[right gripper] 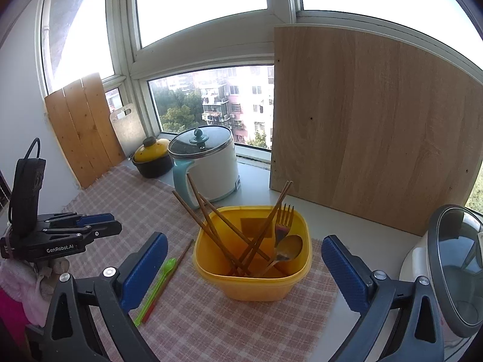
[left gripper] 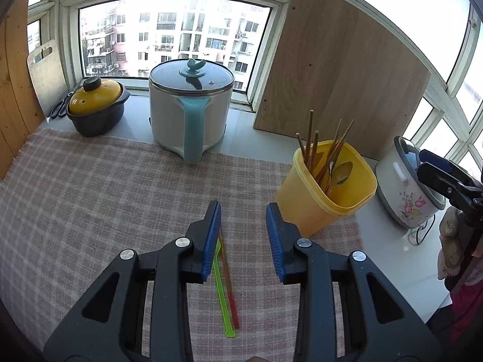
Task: Organize utensils
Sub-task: 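Lower the left tool toward the green spoon while the right tool approaches the last chopstick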
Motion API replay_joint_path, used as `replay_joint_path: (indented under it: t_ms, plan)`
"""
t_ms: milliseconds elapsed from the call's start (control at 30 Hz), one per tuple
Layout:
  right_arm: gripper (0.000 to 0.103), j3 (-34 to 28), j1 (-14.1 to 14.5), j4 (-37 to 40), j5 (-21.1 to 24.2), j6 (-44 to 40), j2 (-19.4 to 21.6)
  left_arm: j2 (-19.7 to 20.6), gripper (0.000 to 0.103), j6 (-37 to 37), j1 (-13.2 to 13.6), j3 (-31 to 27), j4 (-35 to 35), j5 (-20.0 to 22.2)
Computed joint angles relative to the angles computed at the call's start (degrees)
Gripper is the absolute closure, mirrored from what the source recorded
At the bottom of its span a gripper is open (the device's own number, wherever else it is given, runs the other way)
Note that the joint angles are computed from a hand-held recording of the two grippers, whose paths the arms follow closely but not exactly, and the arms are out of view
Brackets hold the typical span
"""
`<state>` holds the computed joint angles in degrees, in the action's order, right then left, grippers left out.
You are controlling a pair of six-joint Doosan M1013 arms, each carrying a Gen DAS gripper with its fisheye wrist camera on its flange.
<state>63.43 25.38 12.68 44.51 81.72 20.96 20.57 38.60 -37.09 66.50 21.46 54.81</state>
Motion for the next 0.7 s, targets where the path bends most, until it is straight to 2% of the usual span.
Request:
replay_joint_path:
  t_ms: [367, 700]
  plan:
    - [0.0, 6.4, 1.0, -1.4, -0.7, 3.0, -2.8, 0.7, 0.073, 4.5, 1.7, 5.1, -8.0, 1.9]
    - [0.0, 10.6, 1.4, -2.2, 0.5, 8.5, -4.1, 4.6, 0.072, 9.9, 2.4, 4.0, -13.1, 5.4]
